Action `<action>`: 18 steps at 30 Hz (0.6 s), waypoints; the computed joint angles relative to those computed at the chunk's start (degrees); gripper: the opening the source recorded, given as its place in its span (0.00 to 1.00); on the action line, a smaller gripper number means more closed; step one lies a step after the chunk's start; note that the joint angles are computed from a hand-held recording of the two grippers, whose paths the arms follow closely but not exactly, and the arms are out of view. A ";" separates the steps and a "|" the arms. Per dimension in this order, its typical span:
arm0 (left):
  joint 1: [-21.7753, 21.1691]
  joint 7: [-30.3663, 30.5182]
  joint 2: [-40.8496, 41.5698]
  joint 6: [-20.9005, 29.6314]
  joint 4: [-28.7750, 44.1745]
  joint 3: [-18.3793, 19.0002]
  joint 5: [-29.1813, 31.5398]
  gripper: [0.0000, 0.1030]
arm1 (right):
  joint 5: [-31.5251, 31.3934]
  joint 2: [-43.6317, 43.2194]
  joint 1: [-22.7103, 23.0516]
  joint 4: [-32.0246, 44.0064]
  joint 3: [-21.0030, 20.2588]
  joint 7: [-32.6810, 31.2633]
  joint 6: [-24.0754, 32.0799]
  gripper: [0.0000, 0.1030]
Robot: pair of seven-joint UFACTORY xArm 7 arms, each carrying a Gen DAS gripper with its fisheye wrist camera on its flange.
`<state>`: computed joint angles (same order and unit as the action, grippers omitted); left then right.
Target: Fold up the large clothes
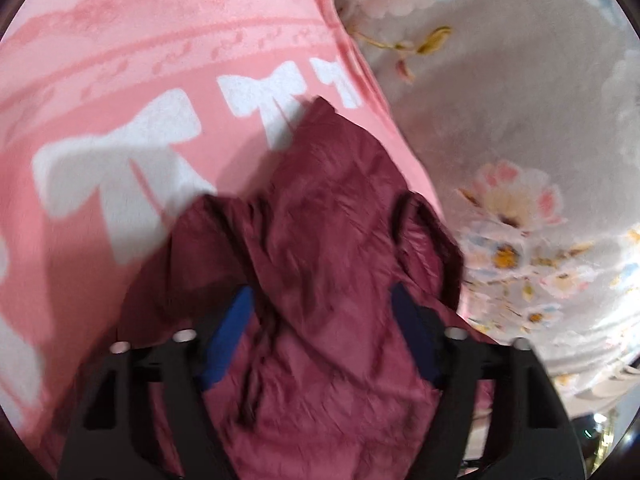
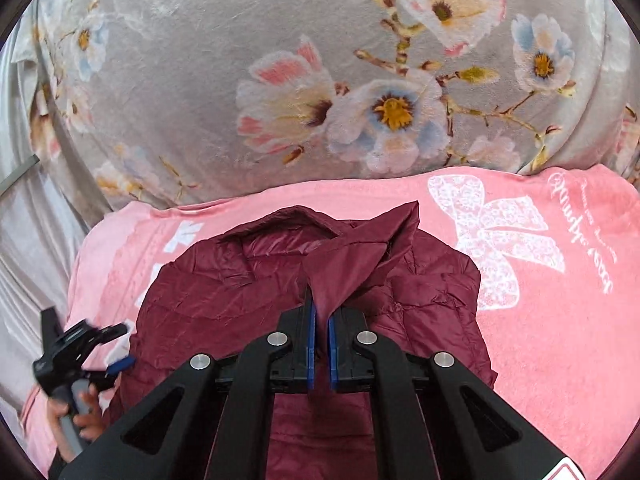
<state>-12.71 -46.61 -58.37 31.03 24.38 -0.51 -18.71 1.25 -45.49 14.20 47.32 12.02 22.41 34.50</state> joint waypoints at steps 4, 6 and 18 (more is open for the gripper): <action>3.01 -0.06 3.42 3.92 1.70 0.53 2.09 0.00 | 0.12 -0.60 1.04 -0.97 -0.69 -1.47 -0.26 0.04; 5.16 -0.54 0.30 4.27 1.23 -0.46 3.57 0.00 | 1.24 -2.02 2.65 -2.57 -1.76 -2.75 -1.92 0.04; 8.23 0.57 -2.28 8.93 -1.67 -3.82 10.26 0.00 | 3.07 -2.35 3.18 -16.87 -1.83 -1.48 -1.24 0.03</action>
<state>-4.48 -46.04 -60.65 39.96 22.71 -4.33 -8.45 4.32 -47.83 17.38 30.45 10.19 20.92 33.25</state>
